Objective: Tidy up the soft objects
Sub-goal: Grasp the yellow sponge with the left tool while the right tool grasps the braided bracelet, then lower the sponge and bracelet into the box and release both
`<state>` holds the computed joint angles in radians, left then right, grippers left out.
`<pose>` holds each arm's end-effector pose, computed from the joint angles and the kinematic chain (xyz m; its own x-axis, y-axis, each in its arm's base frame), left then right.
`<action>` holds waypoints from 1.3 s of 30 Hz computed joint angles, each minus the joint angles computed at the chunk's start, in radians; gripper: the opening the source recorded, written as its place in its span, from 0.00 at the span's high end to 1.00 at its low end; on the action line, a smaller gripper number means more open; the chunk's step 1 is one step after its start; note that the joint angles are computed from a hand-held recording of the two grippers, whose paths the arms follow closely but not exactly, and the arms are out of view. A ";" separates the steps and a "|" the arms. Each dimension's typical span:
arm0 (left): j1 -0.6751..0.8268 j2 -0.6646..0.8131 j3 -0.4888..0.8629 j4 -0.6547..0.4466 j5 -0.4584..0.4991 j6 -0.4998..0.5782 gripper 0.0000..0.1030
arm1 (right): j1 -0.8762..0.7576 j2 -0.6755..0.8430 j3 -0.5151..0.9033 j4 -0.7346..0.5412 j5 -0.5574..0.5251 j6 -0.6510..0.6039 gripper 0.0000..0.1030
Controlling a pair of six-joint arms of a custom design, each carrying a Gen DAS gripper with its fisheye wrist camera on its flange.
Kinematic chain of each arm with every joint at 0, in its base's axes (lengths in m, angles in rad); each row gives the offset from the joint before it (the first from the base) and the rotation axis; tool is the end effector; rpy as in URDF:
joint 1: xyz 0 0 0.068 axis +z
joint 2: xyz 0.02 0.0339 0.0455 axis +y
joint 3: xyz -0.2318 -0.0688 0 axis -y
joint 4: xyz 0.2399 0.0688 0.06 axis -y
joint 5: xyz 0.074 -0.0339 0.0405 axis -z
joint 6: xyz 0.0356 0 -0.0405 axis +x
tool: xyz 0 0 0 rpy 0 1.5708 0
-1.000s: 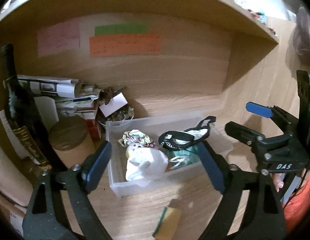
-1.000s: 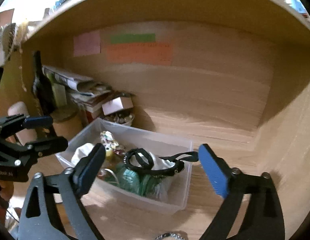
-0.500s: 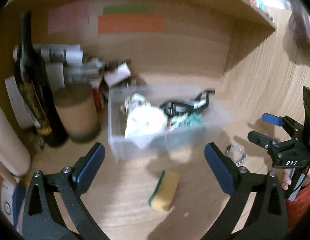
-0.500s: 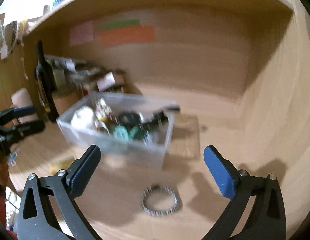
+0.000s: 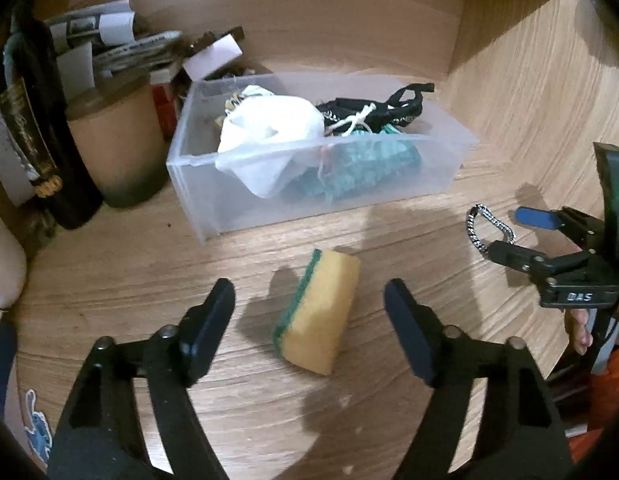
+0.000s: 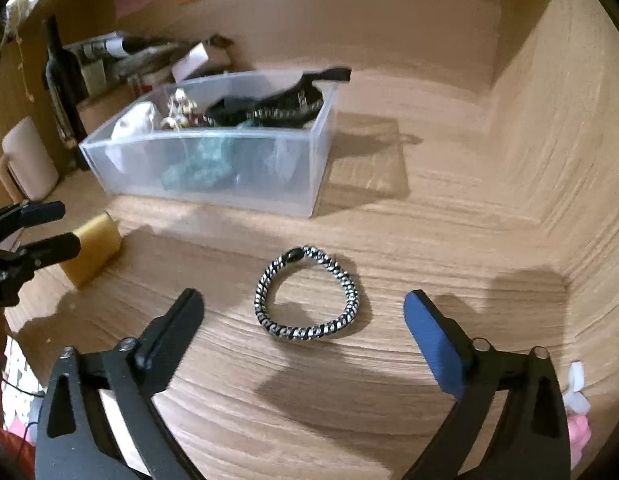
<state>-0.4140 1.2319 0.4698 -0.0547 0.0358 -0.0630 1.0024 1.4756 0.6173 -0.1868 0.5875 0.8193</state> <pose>0.2127 -0.0949 0.1300 -0.6928 0.2357 -0.6816 0.3816 0.9217 -0.0691 0.1524 0.2019 0.1123 -0.7210 0.0009 -0.6929 -0.0365 0.9986 0.0393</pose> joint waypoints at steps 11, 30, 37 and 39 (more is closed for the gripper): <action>-0.003 0.054 0.015 0.004 0.031 0.022 0.72 | -0.008 0.070 0.051 -0.042 -0.019 -0.018 0.61; 0.062 -0.187 0.014 -0.059 0.047 0.045 0.72 | 0.045 -0.082 0.059 -0.067 0.092 -0.069 0.86; 0.098 -0.204 0.088 -0.055 0.058 0.039 0.72 | 0.041 -0.134 0.104 -0.001 0.128 -0.186 0.86; 0.103 -0.181 0.122 -0.046 0.073 0.039 0.72 | 0.025 -0.129 0.121 0.035 0.126 -0.228 0.86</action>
<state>-0.3108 1.0507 0.5917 -0.1012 0.1085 -0.0241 1.0276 1.3470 0.7382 -0.1521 0.7132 0.5915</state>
